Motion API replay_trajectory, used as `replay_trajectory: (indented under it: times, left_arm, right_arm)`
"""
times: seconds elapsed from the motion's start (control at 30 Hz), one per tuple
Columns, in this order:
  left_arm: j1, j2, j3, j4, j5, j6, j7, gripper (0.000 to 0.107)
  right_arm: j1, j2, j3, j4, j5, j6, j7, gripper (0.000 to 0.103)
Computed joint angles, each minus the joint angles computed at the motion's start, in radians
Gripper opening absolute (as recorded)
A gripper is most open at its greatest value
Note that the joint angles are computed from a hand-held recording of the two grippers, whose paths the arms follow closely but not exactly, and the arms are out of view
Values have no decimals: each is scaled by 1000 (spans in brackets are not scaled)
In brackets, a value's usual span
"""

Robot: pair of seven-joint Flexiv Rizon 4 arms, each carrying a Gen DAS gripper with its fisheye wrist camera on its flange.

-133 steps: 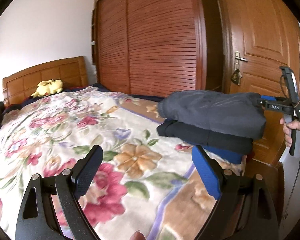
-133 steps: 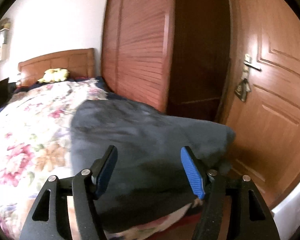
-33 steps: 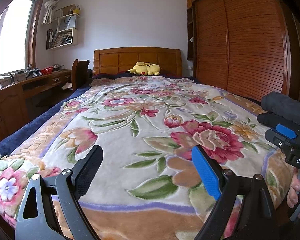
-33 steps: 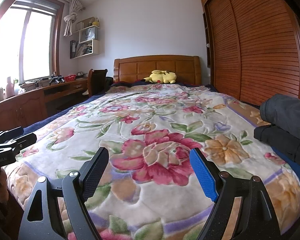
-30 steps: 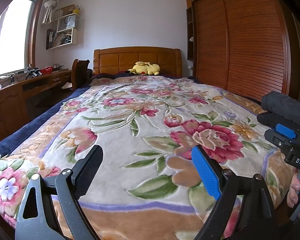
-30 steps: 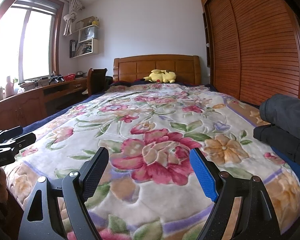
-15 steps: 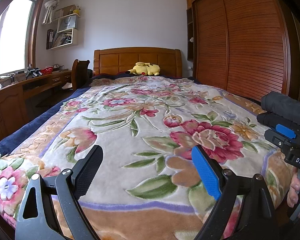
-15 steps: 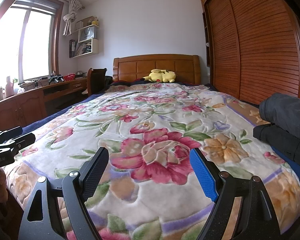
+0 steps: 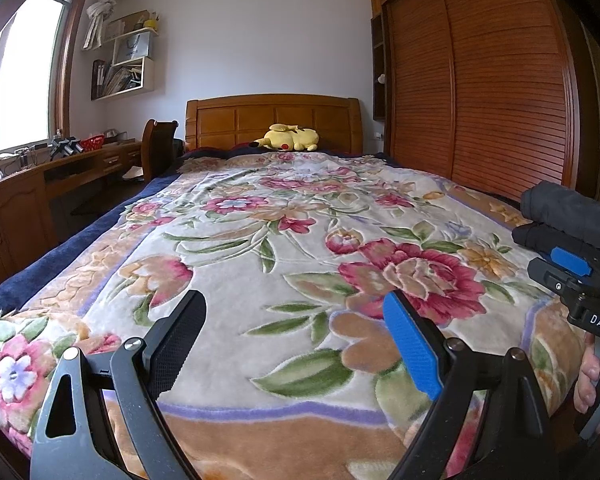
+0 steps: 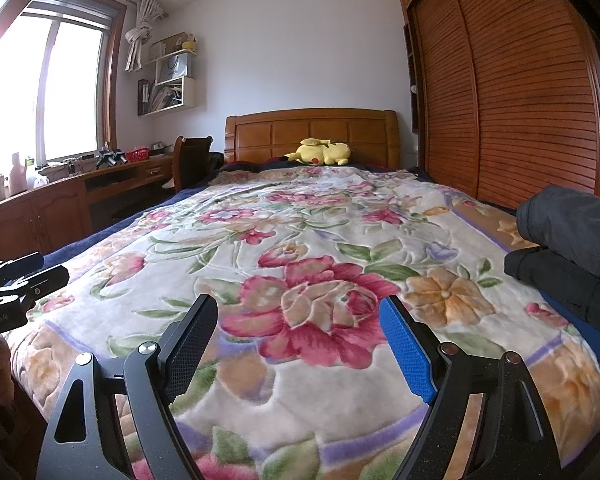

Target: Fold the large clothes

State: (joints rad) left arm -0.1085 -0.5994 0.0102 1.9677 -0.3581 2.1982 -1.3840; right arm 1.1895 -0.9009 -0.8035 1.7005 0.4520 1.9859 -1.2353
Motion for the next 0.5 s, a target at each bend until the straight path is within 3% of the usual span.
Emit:
replay_trajectory:
  times: [0.5]
  left_arm:
    - [-4,-2,2,1,-3,6,1,91]
  right_arm:
    - [-23,16,33,3,1,11,-34,84]
